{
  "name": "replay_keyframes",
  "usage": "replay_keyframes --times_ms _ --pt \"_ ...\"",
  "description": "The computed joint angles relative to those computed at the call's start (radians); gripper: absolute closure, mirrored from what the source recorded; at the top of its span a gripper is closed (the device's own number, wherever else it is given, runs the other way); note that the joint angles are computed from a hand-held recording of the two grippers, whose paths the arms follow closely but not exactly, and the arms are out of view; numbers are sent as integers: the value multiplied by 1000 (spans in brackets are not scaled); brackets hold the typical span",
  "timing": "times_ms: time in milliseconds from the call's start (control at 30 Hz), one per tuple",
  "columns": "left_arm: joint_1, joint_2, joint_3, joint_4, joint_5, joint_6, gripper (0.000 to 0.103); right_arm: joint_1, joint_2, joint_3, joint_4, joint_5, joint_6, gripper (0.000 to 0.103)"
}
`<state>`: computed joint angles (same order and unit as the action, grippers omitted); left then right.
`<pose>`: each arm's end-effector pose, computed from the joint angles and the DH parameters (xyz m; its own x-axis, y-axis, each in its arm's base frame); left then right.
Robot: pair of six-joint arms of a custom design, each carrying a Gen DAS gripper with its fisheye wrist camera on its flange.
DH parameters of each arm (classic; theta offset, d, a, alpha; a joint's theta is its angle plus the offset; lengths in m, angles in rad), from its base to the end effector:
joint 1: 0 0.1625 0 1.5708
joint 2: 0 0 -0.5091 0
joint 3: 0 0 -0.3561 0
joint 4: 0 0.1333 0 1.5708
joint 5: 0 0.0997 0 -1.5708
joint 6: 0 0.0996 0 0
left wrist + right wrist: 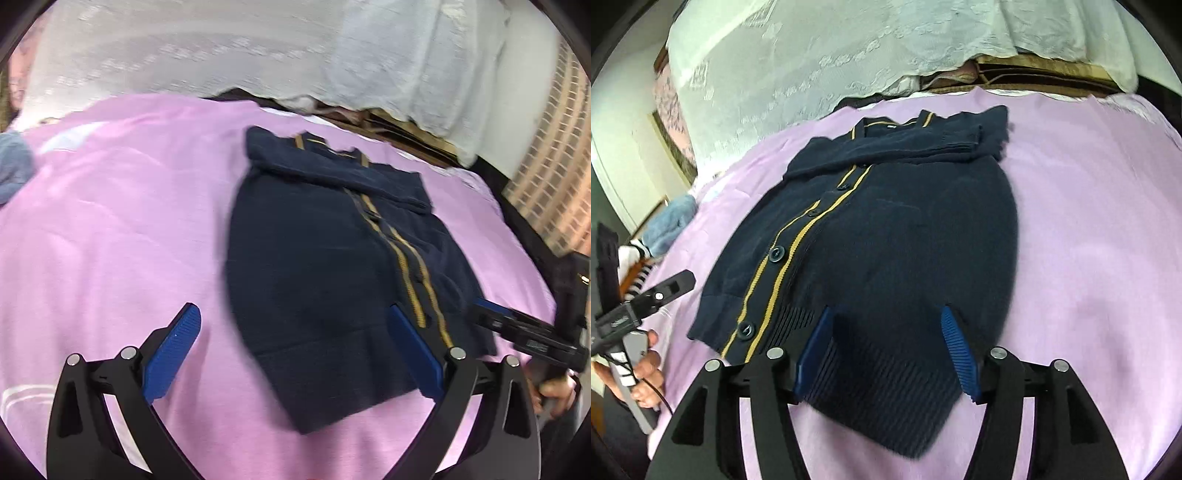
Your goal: Fold small clothes
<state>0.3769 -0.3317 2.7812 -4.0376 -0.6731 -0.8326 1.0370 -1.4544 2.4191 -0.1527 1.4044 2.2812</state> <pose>-0.2086 -0.3097 0.0407 -0.8505 0.1145 -0.5133 0.4466 0.6727 -0.5899 -0.0019 -0.2976 0.2356 -0.8714 -0.2103 0.4432 -0.4468 0.7134 -0.5398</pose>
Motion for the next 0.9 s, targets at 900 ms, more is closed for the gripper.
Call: replay_keyframes --times_ms 900 --pt "106 -47 1 80 -129 36 5 -342 -70 20 185 -307 -43 37"
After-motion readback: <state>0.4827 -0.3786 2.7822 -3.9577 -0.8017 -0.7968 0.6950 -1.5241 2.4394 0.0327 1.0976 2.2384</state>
